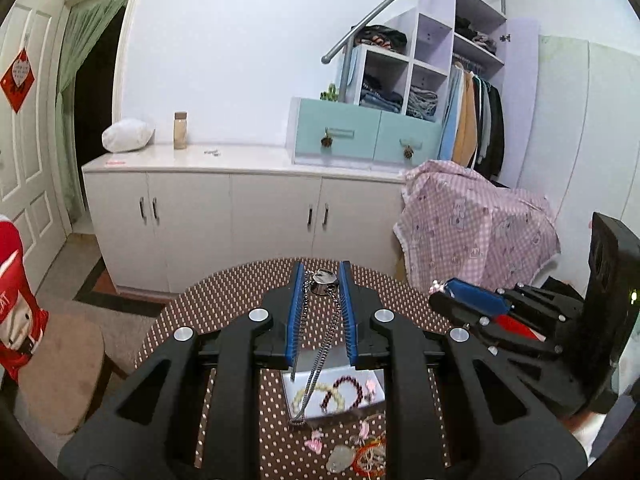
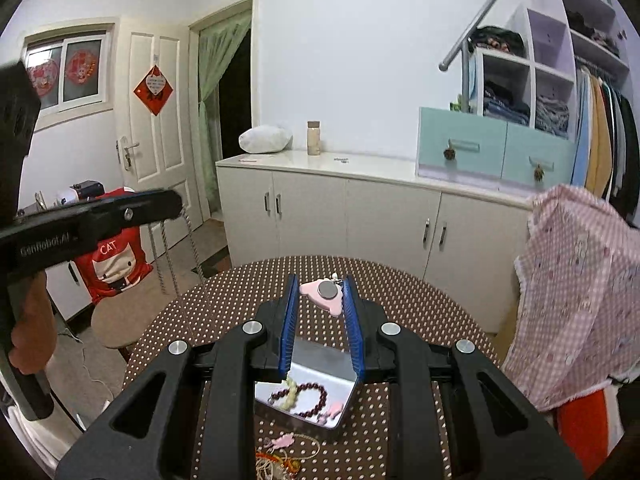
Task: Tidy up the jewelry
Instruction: 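Lift the silver chain with the left tool over the grey box, then lower the silver chain into the box and open the left tool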
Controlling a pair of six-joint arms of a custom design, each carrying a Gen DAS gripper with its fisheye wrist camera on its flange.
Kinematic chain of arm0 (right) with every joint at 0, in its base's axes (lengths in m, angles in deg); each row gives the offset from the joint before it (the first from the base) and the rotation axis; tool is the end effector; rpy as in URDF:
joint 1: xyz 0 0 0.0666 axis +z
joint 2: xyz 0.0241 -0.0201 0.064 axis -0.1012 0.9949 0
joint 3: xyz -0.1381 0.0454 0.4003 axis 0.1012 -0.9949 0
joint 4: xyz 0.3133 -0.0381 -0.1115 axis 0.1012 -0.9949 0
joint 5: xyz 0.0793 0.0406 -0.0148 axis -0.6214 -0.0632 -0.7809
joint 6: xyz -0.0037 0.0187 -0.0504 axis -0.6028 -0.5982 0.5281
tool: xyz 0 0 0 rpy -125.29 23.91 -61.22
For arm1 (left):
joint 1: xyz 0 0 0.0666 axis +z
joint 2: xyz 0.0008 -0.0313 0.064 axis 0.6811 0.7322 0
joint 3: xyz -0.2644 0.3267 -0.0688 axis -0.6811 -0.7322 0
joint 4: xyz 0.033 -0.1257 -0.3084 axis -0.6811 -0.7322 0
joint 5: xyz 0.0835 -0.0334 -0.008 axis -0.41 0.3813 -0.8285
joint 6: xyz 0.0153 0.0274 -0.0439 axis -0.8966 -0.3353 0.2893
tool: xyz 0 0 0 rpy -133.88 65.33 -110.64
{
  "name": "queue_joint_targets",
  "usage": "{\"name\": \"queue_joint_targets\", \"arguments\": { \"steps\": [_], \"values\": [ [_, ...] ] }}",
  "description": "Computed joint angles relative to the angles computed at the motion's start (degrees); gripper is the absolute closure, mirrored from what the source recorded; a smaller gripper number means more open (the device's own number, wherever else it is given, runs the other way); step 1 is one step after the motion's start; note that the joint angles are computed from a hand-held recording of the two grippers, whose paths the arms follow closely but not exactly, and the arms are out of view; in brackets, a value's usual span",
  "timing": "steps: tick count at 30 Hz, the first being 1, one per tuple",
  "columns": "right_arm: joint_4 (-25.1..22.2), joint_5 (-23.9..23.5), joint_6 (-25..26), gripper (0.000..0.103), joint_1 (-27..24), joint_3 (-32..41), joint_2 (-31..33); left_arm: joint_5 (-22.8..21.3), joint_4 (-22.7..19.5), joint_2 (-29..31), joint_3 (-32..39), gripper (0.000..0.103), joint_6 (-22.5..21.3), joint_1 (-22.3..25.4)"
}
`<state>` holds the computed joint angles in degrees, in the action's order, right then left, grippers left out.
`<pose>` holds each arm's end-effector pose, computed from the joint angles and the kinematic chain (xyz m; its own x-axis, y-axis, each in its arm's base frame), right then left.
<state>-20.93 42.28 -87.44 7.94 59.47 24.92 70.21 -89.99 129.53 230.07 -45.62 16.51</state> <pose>0.4734 0.1089 0.5860 -0.4145 -0.0517 -0.9086 -0.0611 0.9977 -0.0289 0.5489 -0.2810 0.6161 -0.3854 0.1388 -0.9123 0.5796 0.8057 -0.1222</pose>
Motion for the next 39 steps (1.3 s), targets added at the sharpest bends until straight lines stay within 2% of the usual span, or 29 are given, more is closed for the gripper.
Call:
{"name": "queue_joint_targets", "arguments": {
  "steps": [5, 8, 12, 17, 18, 19, 20, 21, 22, 23, 24, 26, 39],
  "values": [
    [-1.1, 0.3, 1.5, 0.083, 0.2, 2.0, 1.3, -0.8, -7.6, 5.6, 12.8, 0.085, 0.3, -0.4],
    [-1.8, -0.8, 1.0, 0.083, -0.3, 2.2, 2.3, -1.5, -9.8, 7.4, 15.3, 0.085, -0.2, -0.8],
    [-2.9, -3.2, 0.0, 0.083, -1.0, 1.1, 3.3, -1.8, -17.5, 12.6, 21.6, 0.085, -0.5, -1.1],
    [-6.1, -9.5, -0.7, 0.082, -3.0, 0.4, 4.8, -2.6, -17.1, 12.3, 14.1, 0.085, -1.0, -1.7],
    [-7.0, -11.3, -0.6, 0.076, -3.5, 0.2, 5.2, -2.8, -17.4, 12.4, 13.7, 0.084, -1.6, -1.8],
    [-7.2, -11.3, -0.7, 0.069, -3.6, -0.1, 5.1, -3.1, -19.9, 13.7, 15.3, 0.084, -2.7, -2.0],
    [-7.0, -10.9, -0.7, 0.056, -3.6, -0.6, 4.8, -3.3, -21.9, 14.6, 16.6, 0.084, -3.1, -2.1],
    [-6.2, -10.4, -0.4, 0.052, -3.7, -1.4, 4.3, -3.2, -23.9, 15.7, 18.1, 0.084, -3.5, -2.1],
    [-5.9, -10.0, -0.5, 0.052, -3.7, -1.8, 4.0, -3.3, -25.9, 17.0, 20.8, 0.077, -3.5, -2.1],
    [-5.6, -9.9, -0.9, 0.052, -3.8, -2.2, 3.6, -3.7, -26.3, 17.2, 20.5, 0.068, -3.3, -2.1],
    [-5.5, -10.0, -1.3, 0.052, -3.9, -2.5, 3.1, -3.8, -24.3, 15.9, 17.4, 0.046, -2.8, -1.9],
    [-5.1, -9.5, -1.4, 0.051, -3.9, -3.1, 2.6, -4.1, -18.8, 12.3, 9.6, 0.045, -2.4, -1.7],
    [-5.2, -8.6, -2.7, 0.051, -4.0, -5.0, 1.5, -3.8, -15.0, 8.1, 0.9, 0.045, -2.6, -1.3]
  ]
}}
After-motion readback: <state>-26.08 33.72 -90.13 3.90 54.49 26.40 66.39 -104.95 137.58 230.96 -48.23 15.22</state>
